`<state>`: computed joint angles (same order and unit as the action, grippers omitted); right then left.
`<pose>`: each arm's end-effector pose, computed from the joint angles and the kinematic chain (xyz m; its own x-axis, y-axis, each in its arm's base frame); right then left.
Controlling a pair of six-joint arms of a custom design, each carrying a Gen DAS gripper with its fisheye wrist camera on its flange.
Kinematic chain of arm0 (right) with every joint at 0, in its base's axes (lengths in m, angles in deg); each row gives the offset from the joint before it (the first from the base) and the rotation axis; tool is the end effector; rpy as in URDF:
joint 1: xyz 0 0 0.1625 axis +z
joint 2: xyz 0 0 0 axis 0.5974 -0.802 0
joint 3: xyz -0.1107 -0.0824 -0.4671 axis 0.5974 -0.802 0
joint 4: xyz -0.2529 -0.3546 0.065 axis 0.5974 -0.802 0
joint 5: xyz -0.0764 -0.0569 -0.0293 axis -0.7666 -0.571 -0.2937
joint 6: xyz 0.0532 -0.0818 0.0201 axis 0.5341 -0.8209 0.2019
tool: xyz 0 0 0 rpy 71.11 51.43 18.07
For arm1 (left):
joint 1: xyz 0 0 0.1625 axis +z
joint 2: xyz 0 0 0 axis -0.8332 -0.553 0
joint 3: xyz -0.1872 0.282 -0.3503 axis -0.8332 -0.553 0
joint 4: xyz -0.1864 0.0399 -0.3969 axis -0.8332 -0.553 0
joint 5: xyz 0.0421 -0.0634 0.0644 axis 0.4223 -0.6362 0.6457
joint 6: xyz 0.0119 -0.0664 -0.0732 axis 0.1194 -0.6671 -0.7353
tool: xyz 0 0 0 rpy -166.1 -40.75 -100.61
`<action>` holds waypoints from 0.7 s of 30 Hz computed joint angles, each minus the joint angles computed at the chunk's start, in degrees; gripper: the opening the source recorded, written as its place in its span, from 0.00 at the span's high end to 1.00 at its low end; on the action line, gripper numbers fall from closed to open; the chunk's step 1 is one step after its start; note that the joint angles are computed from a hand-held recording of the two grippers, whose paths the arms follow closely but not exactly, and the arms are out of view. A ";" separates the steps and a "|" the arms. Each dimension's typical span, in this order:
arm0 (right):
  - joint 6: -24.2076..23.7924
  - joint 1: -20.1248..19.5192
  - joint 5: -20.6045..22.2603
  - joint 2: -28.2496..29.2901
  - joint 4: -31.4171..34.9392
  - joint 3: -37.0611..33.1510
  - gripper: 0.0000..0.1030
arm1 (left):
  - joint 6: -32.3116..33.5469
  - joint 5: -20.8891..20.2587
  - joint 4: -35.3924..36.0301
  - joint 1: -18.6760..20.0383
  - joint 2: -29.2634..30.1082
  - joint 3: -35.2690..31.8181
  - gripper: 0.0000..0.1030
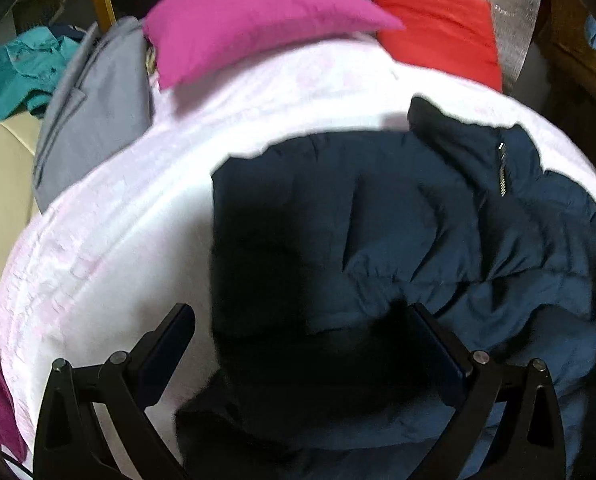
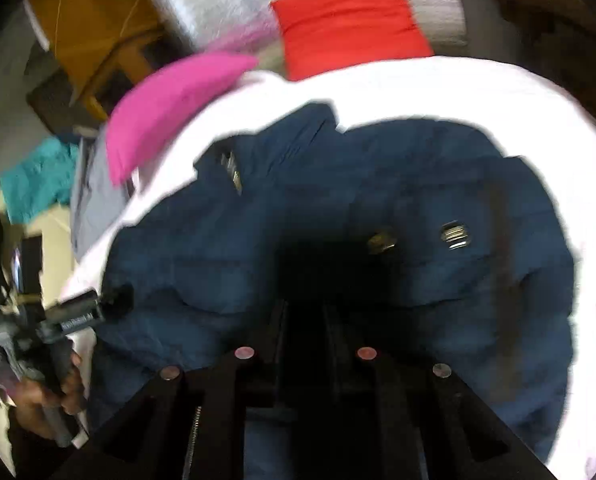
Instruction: Fold large clothes
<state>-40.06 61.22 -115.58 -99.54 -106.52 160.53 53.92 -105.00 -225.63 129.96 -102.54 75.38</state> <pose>0.2232 -0.8065 0.0072 -0.8746 -0.3276 0.3574 -0.4556 0.8073 -0.3751 0.0165 -0.7163 0.2890 -0.6309 -0.3394 -0.6977 0.2081 0.7923 -0.5736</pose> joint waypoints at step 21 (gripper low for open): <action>3.77 -3.01 -2.44 -3.12 -4.67 1.99 0.69 | -5.05 0.41 5.80 1.72 -2.47 0.01 0.00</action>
